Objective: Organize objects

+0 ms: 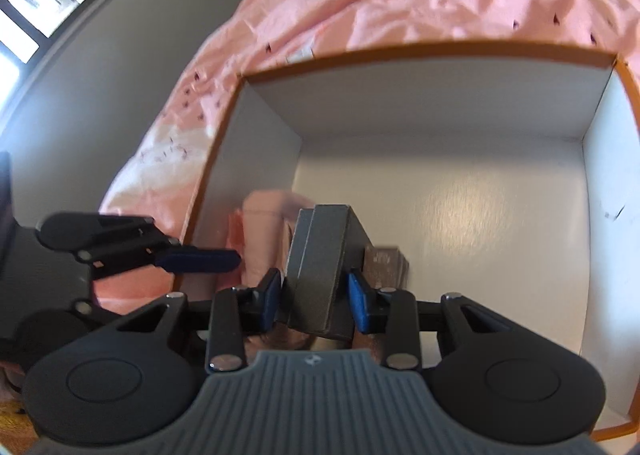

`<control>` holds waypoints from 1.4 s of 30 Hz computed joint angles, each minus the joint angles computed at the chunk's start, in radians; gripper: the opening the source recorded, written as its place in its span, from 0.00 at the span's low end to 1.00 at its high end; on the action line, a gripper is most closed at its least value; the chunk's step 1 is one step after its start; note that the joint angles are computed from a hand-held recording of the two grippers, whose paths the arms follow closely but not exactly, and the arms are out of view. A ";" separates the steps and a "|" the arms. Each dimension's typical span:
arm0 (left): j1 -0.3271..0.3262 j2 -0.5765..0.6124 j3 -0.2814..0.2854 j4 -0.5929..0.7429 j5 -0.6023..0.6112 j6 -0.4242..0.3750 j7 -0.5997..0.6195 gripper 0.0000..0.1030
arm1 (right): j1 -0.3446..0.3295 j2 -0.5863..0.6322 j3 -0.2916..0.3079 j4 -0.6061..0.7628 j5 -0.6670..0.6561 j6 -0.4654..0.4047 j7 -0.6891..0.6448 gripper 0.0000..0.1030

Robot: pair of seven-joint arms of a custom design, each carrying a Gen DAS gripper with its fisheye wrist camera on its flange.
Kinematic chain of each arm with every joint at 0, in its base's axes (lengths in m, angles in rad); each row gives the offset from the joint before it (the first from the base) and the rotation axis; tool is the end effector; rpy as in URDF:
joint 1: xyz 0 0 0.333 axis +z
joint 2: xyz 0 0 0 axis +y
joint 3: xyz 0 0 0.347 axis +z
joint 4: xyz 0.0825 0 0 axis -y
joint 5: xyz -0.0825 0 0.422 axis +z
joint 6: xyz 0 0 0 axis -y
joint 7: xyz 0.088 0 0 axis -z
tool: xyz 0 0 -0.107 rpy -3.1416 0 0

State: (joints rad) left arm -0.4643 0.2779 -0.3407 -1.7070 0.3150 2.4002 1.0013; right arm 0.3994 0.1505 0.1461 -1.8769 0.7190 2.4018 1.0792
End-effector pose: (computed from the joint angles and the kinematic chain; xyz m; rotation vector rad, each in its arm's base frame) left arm 0.5145 -0.4974 0.4977 -1.5969 2.3810 -0.6040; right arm 0.5729 0.3480 0.4870 -2.1687 1.1732 0.2428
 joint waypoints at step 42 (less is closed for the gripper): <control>-0.155 0.044 0.039 0.138 0.423 -0.314 -0.164 0.07 | -0.001 -0.024 0.008 -0.033 0.181 0.086 -0.116 0.00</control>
State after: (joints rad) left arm -0.6190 0.3217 -0.3022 -1.5690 0.7377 2.0861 0.8377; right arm 0.3982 0.1262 0.1538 -1.9100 0.8998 2.4879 0.9636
